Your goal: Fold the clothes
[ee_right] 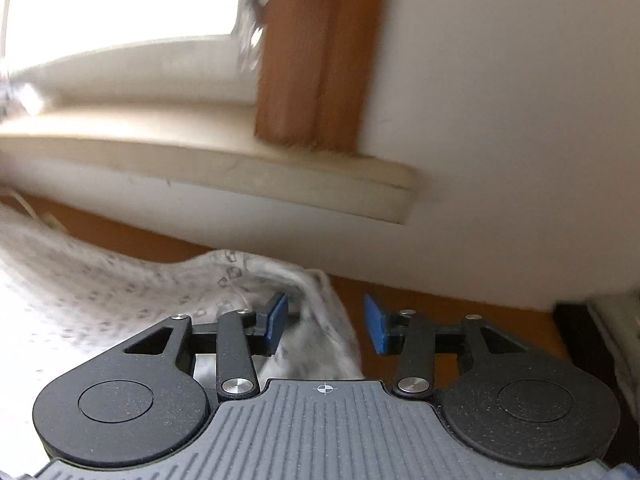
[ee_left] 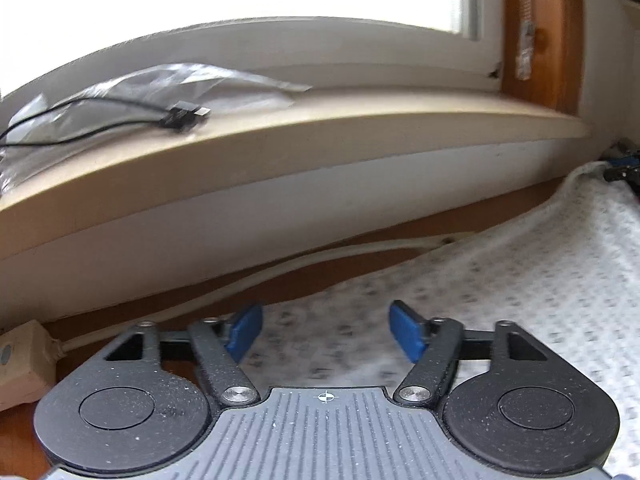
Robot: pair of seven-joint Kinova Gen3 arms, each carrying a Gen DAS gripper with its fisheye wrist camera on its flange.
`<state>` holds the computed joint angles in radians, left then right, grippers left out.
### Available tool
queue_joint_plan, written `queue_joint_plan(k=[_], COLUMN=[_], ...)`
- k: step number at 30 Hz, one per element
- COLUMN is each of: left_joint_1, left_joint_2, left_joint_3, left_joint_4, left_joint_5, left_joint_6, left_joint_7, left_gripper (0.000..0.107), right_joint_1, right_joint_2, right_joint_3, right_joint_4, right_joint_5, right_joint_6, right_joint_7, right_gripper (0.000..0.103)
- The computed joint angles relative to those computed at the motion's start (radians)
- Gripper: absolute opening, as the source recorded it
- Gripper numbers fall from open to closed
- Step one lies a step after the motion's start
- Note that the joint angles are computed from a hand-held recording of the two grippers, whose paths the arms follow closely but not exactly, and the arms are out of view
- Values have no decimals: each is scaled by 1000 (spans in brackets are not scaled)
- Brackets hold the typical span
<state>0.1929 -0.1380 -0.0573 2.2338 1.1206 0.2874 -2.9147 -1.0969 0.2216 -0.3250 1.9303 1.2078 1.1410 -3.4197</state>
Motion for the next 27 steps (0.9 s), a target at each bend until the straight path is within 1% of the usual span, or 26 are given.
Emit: queue_joint_plan(k=[2,3,4,6,7,9,10,12,14,17,18,19,20,21,22,23,24,26,27], left_joint_1=[7,12,18,32,41,55,60,71,85,99,101,108,117,126,138,146,151,144,136], left_joint_2=[-19,-28,-34,-43,-45,-49,-49,-48,-45,-48,-43,-45,-47,-48,-50,-52,-55,-62,-62], left_joint_3=[6,9,13,23,25,34,41,63,86,111,116,118,119,116,100,87,75,52,59], left_joint_4=[2,2,2,0,1,3,6,17,31,53,50,57,64,70,76,82,88,95,94], left_joint_5=[-9,-13,-15,-19,-10,14,26,53,82,60,42,35,28,24,36,49,63,86,83], left_joint_6=[33,48,62,93,109,138,148,136,112,77,69,54,38,25,23,23,27,58,58], left_joint_7=[17,27,40,70,77,89,99,104,100,120,139,144,150,153,139,123,106,74,79], left_gripper=[77,78,78,78,79,82,83,93,100,101,101,101,101,101,101,102,102,102,102], right_joint_1=[-15,-20,-27,-45,-62,-80,-78,-88,-88,-123,-128,-140,-133,-128,-126,-110,-112,-111,-109], right_joint_2=[-73,-95,-103,-118,-126,-156,-166,-154,-144,-129,-131,-136,-144,-153,-162,-168,-171,-176,-183], right_joint_3=[-19,-46,-65,-100,-108,-150,-167,-173,-173,-184,-184,-183,-185,-183,-178,-192,-187,-192,-193], right_joint_4=[62,76,86,104,115,162,175,190,220,244,249,256,258,259,261,259,244,202,178], right_joint_5=[-25,-53,-77,-125,-148,-196,-214,-218,-213,-199,-196,-193,-190,-188,-186,-185,-197,-198,-193], right_joint_6=[-2,11,22,43,51,62,59,52,22,32,30,28,19,10,-1,-2,13,77,100], right_joint_7=[-43,-46,-55,-76,-89,-140,-153,-191,-237,-316,-331,-342,-338,-330,-322,-318,-296,-261,-240], right_gripper=[46,50,53,54,54,56,60,64,64,64,62,51,43,25,17,16,15,14,14])
